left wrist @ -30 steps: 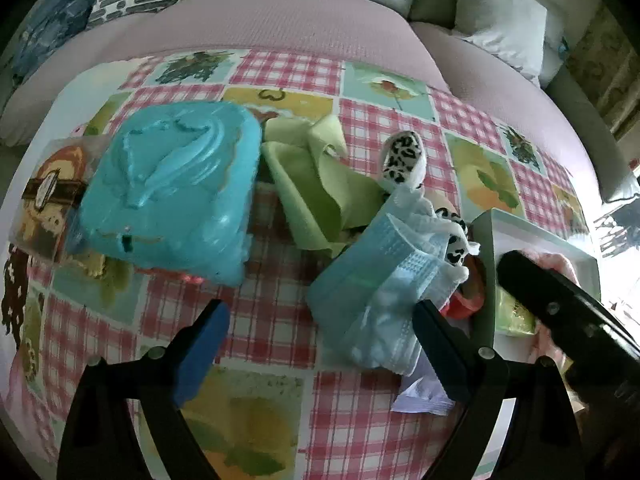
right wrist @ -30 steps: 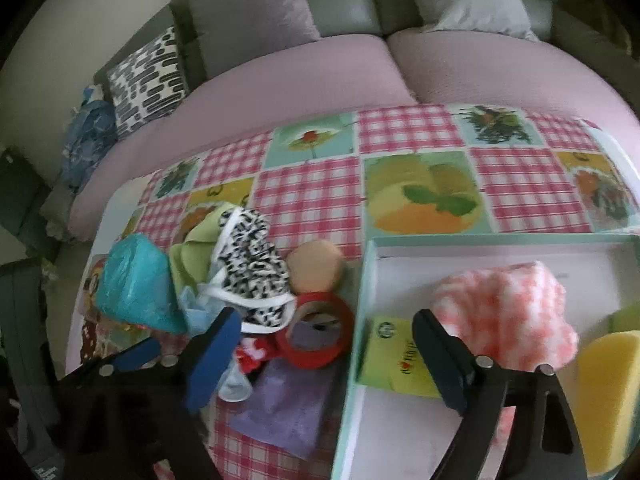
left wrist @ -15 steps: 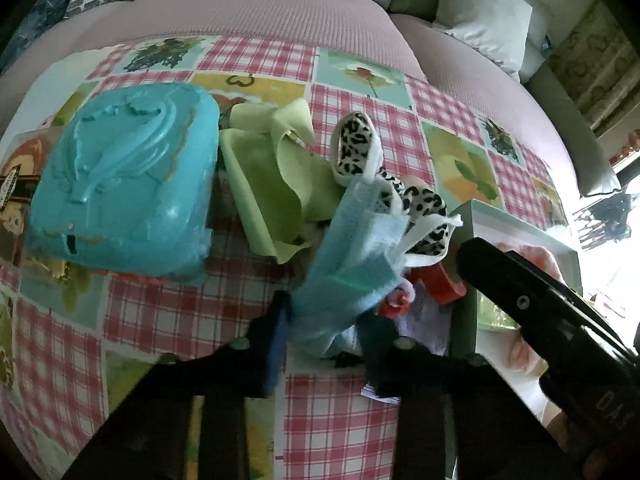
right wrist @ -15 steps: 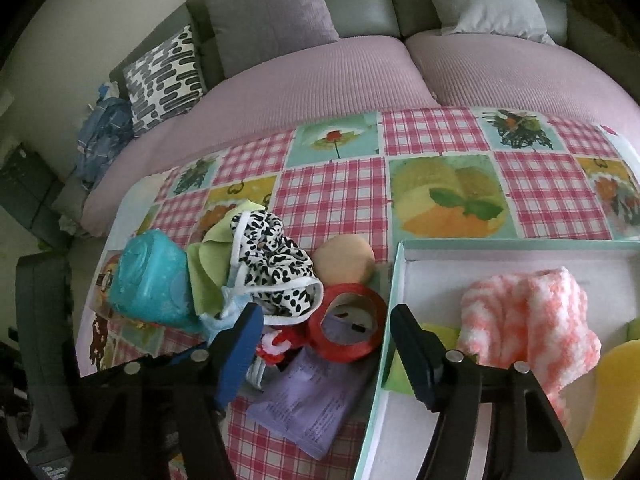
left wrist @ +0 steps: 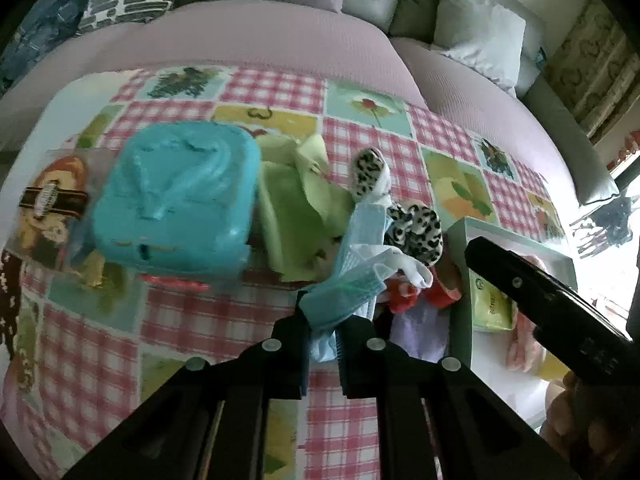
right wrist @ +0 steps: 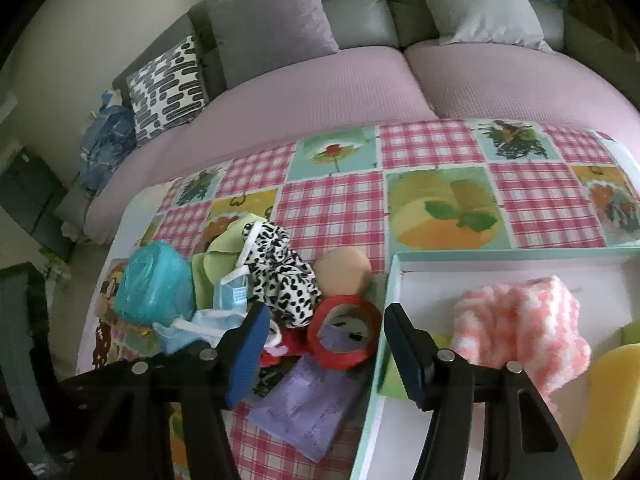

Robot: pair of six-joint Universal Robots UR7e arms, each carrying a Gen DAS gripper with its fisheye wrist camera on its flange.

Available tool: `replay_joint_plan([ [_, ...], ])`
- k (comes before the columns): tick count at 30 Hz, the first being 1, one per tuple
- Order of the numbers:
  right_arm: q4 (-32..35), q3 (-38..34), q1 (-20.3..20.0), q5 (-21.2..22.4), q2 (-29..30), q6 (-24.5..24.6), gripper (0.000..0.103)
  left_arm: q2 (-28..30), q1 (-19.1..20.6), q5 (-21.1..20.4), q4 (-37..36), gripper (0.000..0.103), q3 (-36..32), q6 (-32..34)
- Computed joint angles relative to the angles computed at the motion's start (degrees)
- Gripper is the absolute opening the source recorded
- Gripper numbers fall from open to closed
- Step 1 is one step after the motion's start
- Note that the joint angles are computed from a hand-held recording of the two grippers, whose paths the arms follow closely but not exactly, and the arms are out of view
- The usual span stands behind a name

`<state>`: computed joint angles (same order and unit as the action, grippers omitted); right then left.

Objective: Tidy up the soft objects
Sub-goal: 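Grasp the blue face mask with the left tool while the right tool grasps the leopard-print scrunchie, then carry the face mask and the scrunchie over the white tray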

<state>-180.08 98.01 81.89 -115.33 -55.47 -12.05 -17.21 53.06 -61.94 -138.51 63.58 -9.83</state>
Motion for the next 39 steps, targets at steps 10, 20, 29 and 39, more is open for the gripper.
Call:
replay_joint_plan([
  [10, 1.6, -2.2, 0.2, 1.5, 2.4, -2.0, 0.053, -0.7, 0.5, 2.5, 0.9, 0.011, 0.4, -1.7],
  [20, 3.5, -4.7, -0.1, 1.5, 4.9, -1.2, 0.042, 0.0, 0.9, 3.4, 2.8, 0.011, -0.7, -2.7],
  [29, 2.5, -4.2, -0.3, 1.2, 4.6, -0.5, 0.019, 0.5, 1.0, 3.7, 3.9, 0.011, -1.5, -3.4],
  [39, 0.4, -2.4, 0.1, 0.6, 3.2, -1.3, 0.013, 1.2, 1.1, 5.4, 5.4, 0.011, -2.7, -4.5],
])
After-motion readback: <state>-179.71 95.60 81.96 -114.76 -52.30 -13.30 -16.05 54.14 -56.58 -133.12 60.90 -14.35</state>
